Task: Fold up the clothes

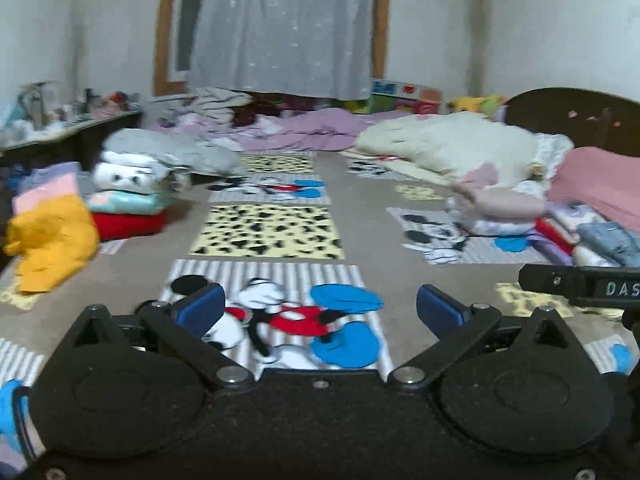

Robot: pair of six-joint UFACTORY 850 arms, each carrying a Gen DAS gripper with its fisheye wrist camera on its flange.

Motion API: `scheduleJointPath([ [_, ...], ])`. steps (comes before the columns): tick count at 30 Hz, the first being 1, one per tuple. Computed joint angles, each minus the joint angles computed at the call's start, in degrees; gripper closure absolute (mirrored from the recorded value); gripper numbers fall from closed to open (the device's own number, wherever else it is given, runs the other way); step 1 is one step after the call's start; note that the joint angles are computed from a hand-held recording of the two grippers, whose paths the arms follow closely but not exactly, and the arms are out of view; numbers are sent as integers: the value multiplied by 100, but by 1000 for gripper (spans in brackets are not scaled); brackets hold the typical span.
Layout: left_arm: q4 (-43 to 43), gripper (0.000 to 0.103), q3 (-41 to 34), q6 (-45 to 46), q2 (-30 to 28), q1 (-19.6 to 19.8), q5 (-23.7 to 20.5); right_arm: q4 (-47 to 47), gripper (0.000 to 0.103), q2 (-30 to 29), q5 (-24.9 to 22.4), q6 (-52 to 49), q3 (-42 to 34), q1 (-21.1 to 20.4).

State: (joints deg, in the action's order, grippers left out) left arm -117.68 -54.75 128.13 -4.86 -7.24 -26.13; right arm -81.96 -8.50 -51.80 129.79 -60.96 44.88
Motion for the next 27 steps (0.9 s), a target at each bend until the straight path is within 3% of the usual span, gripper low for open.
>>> scheduleJointPath([
  [6, 490, 0, -44, -705, -4, 70, 63, 76, 0, -343, 115, -399, -331, -44],
  [13, 1234, 0, -320, -1650, -272, -138, 429, 423, 0, -628, 318, -908, -608, -190],
  [27, 1377, 0, -731, -1977, -791, -352, 792, 831, 0, -855, 851, -1269, -728, -527],
])
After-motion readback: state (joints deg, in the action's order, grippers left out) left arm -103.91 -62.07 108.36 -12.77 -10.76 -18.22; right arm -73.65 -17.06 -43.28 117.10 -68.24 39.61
